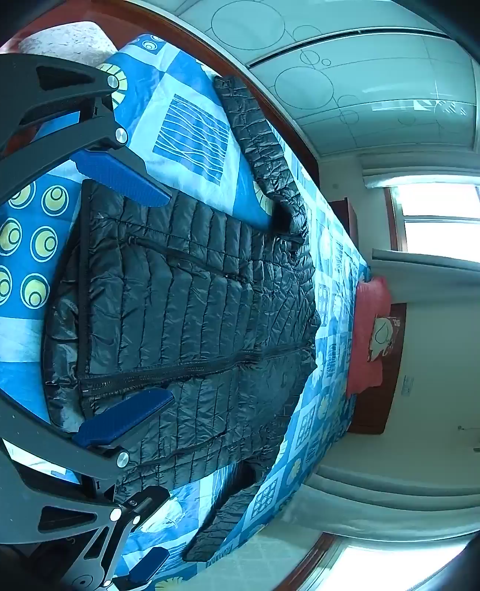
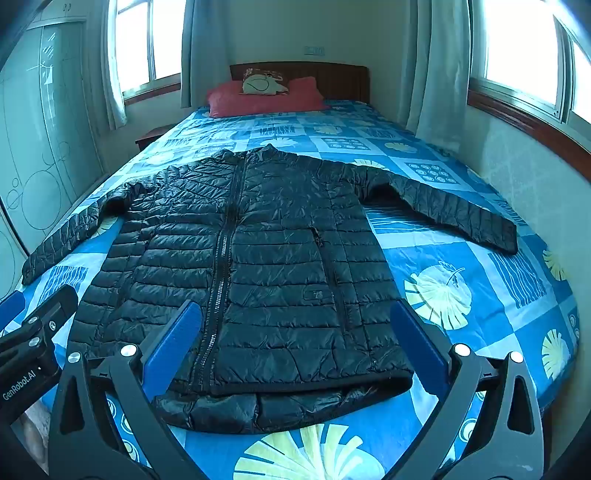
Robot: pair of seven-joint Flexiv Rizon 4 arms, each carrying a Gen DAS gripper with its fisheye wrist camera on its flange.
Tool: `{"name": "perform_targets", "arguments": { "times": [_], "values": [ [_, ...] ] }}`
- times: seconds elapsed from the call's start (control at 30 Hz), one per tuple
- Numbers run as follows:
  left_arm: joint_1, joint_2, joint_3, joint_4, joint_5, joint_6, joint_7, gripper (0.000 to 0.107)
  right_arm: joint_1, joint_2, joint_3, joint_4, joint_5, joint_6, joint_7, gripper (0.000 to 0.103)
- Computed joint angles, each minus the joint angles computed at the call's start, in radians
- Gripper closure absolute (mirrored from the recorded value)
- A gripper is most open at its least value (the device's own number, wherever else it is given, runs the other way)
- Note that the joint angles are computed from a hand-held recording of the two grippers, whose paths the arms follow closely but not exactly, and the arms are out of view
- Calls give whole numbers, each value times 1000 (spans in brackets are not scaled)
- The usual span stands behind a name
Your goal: Fold large clothes
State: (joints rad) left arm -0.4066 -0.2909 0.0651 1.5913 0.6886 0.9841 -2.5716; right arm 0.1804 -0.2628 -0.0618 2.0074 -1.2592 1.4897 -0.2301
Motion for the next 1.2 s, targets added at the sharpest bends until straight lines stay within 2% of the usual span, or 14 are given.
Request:
{"name": "perform_targets", "arguments": {
  "times": [1.2],
  "values": [
    [6,4,-3,9,-17,-4,15,9,-1,2,4,1,0,-5,0,2]
  ]
}}
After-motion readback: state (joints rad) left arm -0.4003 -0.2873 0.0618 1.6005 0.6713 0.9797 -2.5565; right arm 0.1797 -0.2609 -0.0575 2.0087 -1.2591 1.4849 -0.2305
